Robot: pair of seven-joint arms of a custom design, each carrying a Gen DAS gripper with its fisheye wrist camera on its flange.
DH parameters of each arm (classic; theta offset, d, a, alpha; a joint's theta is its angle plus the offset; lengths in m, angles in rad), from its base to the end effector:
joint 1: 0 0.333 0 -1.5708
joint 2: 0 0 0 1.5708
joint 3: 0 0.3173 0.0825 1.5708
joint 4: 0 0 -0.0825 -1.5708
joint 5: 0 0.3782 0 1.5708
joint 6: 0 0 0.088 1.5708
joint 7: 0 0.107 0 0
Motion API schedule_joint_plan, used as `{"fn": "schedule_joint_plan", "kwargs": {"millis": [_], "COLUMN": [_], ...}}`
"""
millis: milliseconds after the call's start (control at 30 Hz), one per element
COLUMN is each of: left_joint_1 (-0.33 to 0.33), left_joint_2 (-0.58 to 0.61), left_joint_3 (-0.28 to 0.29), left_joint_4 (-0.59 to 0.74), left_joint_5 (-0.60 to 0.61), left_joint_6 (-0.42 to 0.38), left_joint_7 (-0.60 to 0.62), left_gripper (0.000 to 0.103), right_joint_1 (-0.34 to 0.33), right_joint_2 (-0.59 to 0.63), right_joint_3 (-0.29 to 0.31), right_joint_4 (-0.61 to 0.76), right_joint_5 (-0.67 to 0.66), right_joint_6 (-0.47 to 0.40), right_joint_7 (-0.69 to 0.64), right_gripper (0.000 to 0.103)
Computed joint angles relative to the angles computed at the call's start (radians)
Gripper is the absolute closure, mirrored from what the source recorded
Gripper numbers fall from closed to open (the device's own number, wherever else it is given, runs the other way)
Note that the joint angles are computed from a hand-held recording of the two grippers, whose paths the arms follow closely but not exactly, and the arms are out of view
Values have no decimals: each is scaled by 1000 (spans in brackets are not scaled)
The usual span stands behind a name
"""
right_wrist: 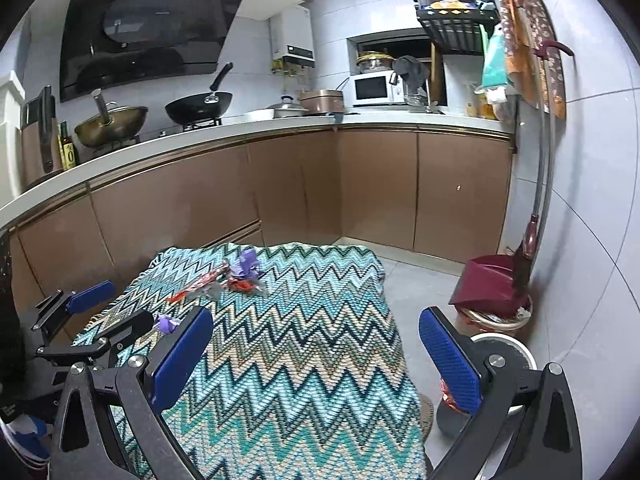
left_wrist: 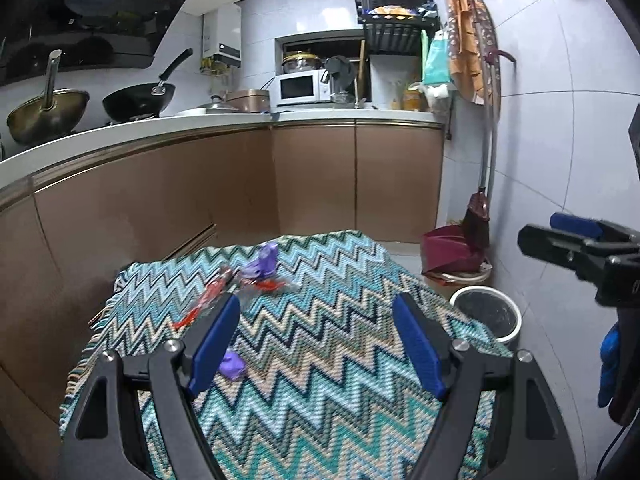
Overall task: Collect trash
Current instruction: 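Move both open tools back over the remaining trash on the blanket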
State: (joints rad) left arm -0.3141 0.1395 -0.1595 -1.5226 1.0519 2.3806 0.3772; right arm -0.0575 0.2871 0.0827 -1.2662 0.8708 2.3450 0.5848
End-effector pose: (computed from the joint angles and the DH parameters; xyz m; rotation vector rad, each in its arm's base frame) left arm 0.5831 -0.2796 0.6667 -1.6319 1.3267 -0.8186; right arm 0.6830 0.0179 0.6966 -1.8352 0.9349 -0.5162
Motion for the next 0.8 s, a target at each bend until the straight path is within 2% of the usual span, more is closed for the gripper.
{"fn": "schedule_joint_plan", "kwargs": {"millis": [200, 467, 800], "left_joint_1": [17, 44, 75], "left_joint_2": [-35, -37, -10], "left_joint_3": [-3, -6, 16], "left_joint_4": [-53, -70, -67], "left_joint_5": [6, -16, -84], "left_joint_6": [-9, -8, -9], "left_joint_7": [-25, -18, 10], "left_gripper": [25, 25, 25], "right_joint_1": [6, 8, 3], "right_joint_2": [-6, 45, 199], "right_joint_3": [4, 10, 40], "right_joint_4": [-9, 52, 256], "right_joint_5": [7, -22, -117], "right_joint_6": [-18, -56, -171], "right_joint_7": [-18, 18, 114], "right_gripper": [0, 0, 0]}}
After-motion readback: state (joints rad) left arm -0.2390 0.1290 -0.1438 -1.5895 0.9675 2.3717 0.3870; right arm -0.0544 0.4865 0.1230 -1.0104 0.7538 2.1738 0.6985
